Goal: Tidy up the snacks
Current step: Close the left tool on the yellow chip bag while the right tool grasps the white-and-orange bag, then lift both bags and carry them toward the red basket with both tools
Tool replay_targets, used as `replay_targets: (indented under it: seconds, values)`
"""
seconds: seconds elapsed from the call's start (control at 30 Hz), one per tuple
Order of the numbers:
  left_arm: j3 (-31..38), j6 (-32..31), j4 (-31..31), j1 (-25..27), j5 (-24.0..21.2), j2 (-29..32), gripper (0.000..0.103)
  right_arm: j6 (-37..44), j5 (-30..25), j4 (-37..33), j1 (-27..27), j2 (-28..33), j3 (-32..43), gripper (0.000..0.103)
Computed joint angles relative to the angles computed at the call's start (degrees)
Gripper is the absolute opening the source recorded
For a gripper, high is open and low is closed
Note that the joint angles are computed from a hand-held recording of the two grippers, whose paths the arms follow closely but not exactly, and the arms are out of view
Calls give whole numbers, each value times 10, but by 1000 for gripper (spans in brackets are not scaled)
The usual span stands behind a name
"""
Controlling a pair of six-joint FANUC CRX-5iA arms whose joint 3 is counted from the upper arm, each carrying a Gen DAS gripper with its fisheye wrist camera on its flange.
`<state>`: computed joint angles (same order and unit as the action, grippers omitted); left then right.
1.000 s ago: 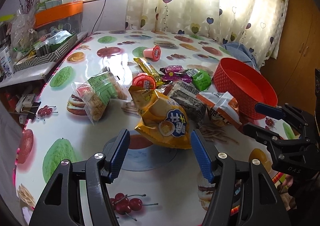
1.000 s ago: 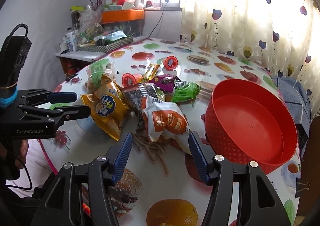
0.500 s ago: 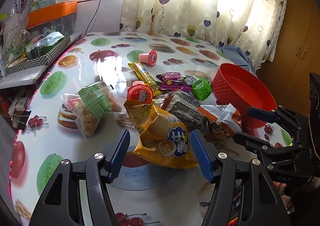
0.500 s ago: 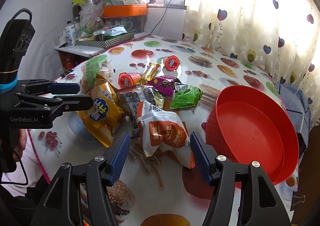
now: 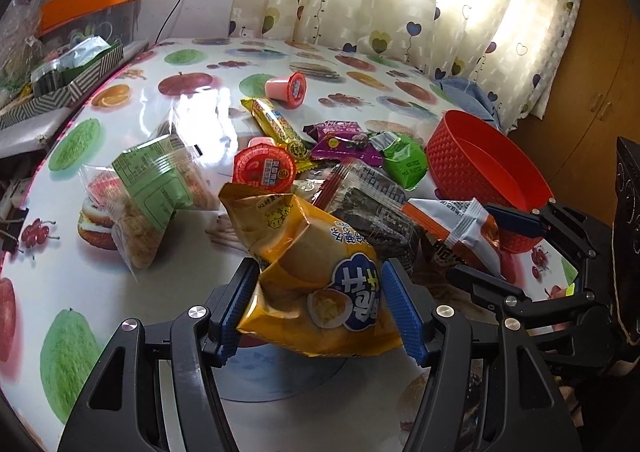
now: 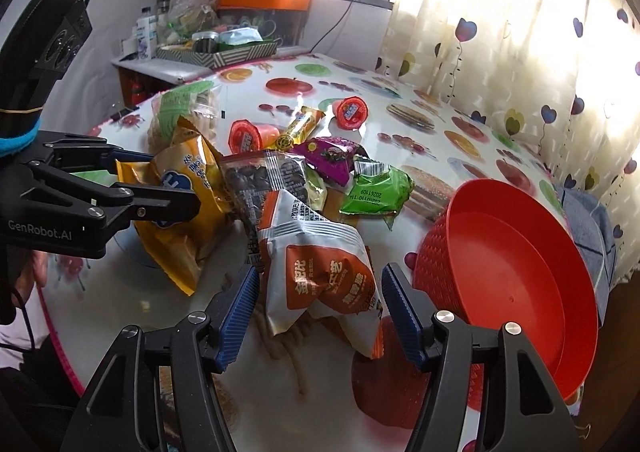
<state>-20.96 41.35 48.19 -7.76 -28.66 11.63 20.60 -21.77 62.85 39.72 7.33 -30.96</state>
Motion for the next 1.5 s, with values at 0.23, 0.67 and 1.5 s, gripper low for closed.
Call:
replay_targets:
  seconds: [0.23,0.67,1.5]
  values:
    - [16,30,-10,5,-27,17,64,43,-18,-42,4,19,24,63]
    - [-11,-10,34,0,-8,7,55,2,-3,-42,-3,14,18,48]
    - [-68,-51,85,2,45,-71,51,-165,32,120,-24,-44,-39,43]
